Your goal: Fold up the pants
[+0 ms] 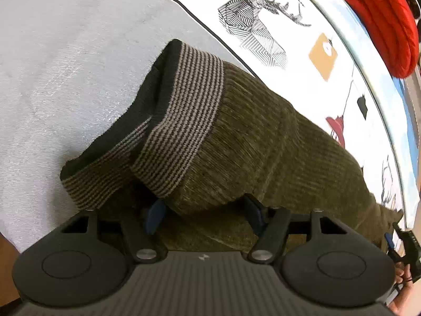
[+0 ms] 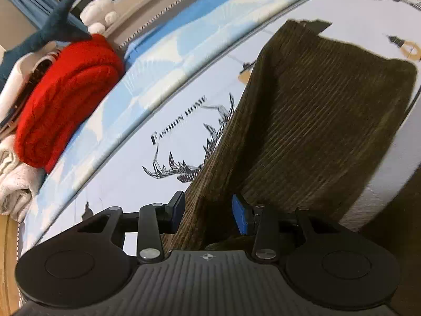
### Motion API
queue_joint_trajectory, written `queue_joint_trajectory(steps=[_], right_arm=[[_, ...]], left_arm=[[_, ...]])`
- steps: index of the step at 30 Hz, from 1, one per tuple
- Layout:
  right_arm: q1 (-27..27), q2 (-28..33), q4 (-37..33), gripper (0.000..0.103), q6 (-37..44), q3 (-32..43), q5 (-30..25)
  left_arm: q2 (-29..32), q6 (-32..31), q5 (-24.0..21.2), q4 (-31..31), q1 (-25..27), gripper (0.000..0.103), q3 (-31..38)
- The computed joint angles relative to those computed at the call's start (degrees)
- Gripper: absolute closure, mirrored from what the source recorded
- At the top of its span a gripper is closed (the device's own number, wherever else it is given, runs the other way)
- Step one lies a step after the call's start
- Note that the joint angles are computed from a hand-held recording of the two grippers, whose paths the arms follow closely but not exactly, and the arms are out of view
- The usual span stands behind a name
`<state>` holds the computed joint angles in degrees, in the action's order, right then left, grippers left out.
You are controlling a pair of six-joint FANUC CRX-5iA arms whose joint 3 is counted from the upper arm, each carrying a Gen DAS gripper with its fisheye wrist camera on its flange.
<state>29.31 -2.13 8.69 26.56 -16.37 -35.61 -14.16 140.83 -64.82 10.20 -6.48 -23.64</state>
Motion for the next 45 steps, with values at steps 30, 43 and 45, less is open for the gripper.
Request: queue_joint_trajectory(steps=[30, 43, 45], right_arm=[[7.51, -30.33, -10.0, 0.097, 18.83, -8.18, -38.77], [5.58, -23.69, 6.42, 0.061, 15.4, -13.46, -20.65], [6.61, -19.64, 8.51, 0.061, 18.78, -12.79, -21.22]], left_arm=[[-11.44, -6.62, -9.48, -13.81, -6.38, 0.092, 3.65], [-8.65, -3.15, -9.82, -9.64, -1.2, 0.051, 1.66], [-7.88, -2.59, -10.26, -10.02, -1.08, 0.05, 2.1]])
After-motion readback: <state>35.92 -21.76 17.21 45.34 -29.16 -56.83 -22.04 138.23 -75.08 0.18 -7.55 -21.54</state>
